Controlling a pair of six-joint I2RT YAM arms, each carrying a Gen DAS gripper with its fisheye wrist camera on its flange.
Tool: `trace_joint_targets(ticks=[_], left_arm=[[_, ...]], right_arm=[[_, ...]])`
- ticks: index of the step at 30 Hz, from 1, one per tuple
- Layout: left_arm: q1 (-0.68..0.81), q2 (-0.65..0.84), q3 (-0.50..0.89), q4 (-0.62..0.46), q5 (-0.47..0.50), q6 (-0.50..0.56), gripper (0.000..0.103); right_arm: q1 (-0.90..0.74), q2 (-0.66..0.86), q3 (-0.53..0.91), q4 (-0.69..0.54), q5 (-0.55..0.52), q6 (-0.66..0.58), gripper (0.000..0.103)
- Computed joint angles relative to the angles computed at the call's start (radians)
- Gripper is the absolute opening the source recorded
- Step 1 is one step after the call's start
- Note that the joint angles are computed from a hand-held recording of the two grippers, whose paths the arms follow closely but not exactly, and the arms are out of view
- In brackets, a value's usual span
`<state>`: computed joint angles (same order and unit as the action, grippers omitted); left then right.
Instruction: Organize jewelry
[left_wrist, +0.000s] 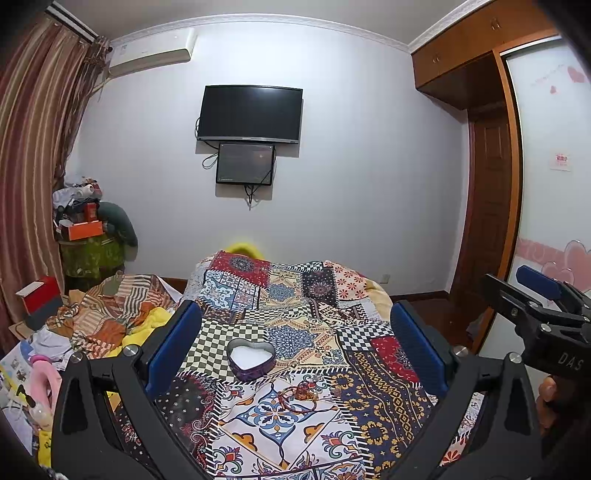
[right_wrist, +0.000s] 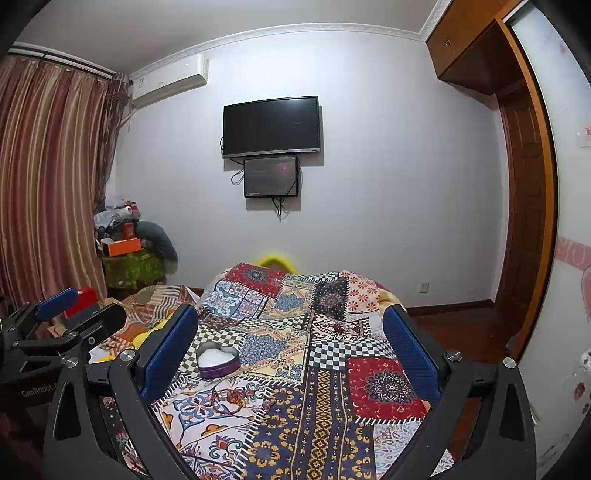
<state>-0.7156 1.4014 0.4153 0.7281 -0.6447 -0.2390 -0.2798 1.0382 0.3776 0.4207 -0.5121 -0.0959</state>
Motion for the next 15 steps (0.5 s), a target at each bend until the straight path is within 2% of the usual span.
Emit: trace_joint_targets(ticks=[15], left_arm=[[-0.002,0.008,-0.002,0.005,-0.005,-0.002,0.103]], right_arm=[[-0.001,0.002,0.003,-0.007,-0.001,-0.002,0.1]])
